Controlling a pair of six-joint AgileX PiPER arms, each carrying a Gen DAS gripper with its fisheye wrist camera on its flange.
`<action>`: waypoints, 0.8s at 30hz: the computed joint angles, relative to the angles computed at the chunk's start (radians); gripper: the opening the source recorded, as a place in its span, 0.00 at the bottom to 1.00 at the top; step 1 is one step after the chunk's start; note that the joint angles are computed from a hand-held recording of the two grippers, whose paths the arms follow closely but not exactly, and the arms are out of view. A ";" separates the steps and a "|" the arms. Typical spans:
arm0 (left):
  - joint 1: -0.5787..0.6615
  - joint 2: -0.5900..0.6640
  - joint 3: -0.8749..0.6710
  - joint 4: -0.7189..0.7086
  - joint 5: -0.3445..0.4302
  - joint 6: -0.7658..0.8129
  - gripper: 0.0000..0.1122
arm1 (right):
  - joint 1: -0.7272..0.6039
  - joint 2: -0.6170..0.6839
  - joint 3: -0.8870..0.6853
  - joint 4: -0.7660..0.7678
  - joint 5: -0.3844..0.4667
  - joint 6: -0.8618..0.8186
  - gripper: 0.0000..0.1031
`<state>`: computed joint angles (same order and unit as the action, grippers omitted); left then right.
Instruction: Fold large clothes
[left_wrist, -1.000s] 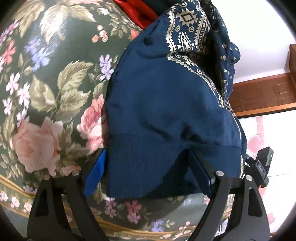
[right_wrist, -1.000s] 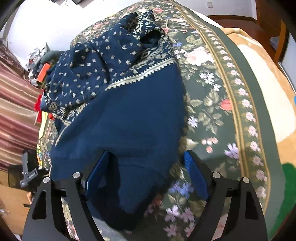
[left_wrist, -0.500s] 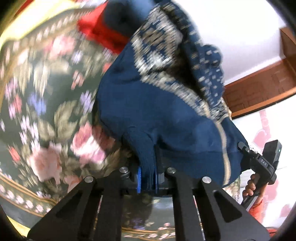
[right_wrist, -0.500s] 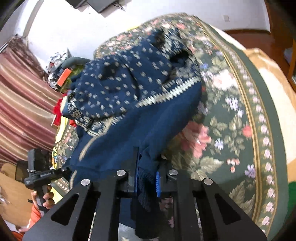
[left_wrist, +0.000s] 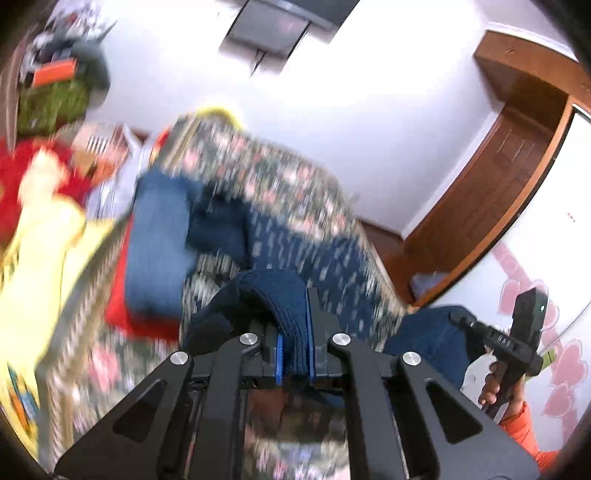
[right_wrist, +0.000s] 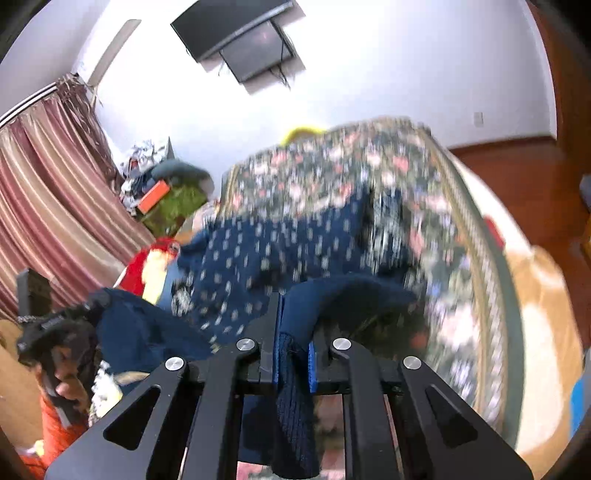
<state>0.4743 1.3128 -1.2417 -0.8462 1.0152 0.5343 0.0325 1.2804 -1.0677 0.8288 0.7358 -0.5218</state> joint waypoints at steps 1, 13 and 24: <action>-0.020 0.033 -0.059 0.006 -0.010 -0.019 0.07 | 0.000 0.016 -0.026 -0.004 -0.005 0.003 0.09; -0.259 0.505 -0.634 0.426 -0.123 -0.366 0.07 | -0.010 0.403 -0.382 -0.071 -0.109 0.120 0.09; -0.301 0.960 -1.116 0.655 0.082 -0.542 0.09 | -0.017 0.715 -0.608 -0.196 -0.050 0.238 0.09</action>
<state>0.1737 2.2732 -2.3575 -0.1914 1.0971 -0.0081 0.0158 1.9952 -1.6756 0.6332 0.6855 -0.2838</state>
